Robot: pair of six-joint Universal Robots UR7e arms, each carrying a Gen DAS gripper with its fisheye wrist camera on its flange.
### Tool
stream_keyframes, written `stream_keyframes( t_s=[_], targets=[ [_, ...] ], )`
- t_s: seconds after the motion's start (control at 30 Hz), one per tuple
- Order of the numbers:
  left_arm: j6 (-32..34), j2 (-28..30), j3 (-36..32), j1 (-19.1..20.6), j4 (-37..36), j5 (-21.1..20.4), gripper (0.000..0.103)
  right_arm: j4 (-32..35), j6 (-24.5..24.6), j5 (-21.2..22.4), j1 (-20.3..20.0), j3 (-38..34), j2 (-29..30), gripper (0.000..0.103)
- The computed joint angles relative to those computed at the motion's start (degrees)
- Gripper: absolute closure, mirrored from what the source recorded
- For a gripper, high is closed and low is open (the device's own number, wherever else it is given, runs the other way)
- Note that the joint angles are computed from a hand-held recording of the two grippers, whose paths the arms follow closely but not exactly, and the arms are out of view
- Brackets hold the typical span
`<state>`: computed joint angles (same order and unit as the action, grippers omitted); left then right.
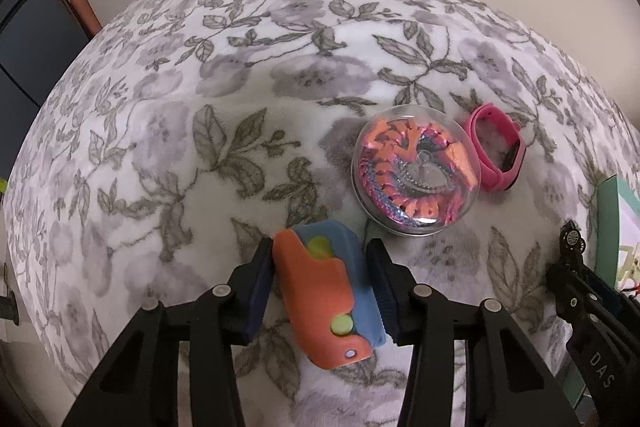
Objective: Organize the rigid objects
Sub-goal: 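Carry the folding toy and toy car with both grippers into the tray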
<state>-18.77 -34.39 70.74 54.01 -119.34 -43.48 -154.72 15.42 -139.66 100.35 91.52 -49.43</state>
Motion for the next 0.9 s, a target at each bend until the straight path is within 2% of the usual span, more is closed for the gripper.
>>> stream_keyframes(
  t_s=[0.33,0.53,0.9],
  targets=[
    [-2.78,-2.54,0.38,-0.95,-1.21,-2.88,0.058,-1.65,0.78,4.52,0.88,1.19,-3.31,0.067],
    [-1.28,-4.21,1.2,-2.76,-5.06,-4.13,0.061,-6.29,-1.38,3.27,3.04,2.3,-5.98,0.067],
    [1.22,-6.4,2.15,-7.33,-9.61,-8.81,0.062,-13.52,-5.1,-3.13,7.41,5.22,-11.71,0.067]
  ],
)
